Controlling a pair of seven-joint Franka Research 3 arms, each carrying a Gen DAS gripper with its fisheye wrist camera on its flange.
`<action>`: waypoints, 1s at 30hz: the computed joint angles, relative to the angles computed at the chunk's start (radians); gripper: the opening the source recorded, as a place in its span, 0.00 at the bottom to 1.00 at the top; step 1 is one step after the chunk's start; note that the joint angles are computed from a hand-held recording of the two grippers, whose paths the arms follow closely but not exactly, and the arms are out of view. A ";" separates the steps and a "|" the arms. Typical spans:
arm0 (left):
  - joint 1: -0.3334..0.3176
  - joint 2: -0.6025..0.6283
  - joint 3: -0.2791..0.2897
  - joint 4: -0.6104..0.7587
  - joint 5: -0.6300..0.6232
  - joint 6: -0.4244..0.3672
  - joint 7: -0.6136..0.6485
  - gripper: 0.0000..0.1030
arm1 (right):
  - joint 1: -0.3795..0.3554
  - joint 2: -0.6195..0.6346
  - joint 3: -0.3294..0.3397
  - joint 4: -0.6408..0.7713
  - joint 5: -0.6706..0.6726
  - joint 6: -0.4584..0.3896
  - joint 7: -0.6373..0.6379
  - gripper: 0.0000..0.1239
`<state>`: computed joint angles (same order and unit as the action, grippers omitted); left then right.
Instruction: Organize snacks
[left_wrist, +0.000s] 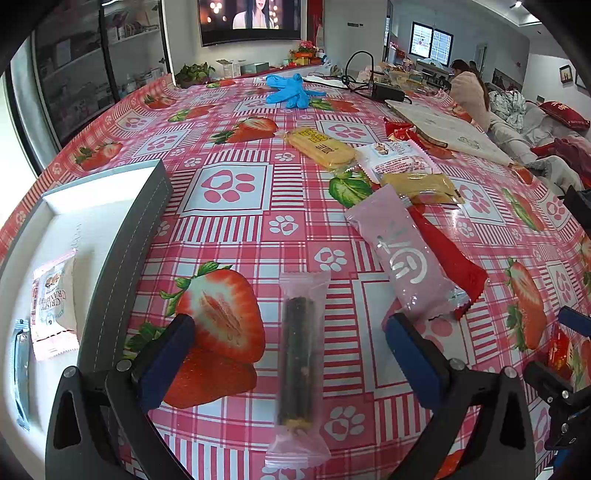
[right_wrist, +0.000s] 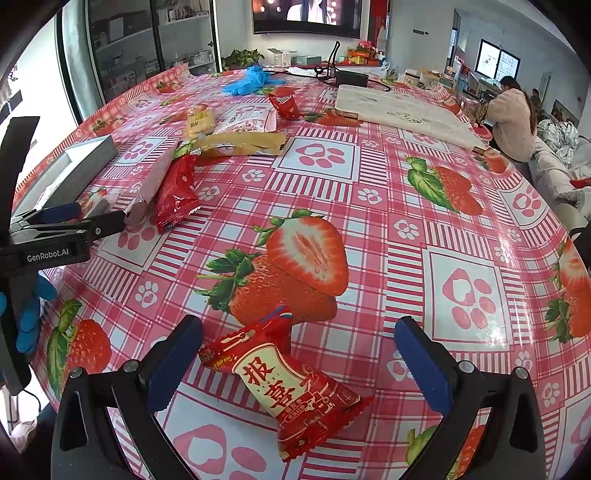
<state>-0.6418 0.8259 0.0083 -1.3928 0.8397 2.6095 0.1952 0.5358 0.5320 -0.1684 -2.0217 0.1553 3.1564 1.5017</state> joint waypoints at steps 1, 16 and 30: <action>-0.001 0.000 0.001 0.000 0.000 0.000 0.000 0.99 | 0.000 0.000 0.000 0.000 0.000 0.000 0.000 0.83; -0.003 0.000 0.003 0.000 0.004 0.001 -0.003 0.99 | -0.049 -0.008 0.043 0.022 -0.020 -0.072 -0.034 0.83; -0.004 0.001 0.004 -0.001 0.008 0.001 -0.007 1.00 | -0.254 -0.073 0.240 0.008 0.013 -0.254 -0.317 0.83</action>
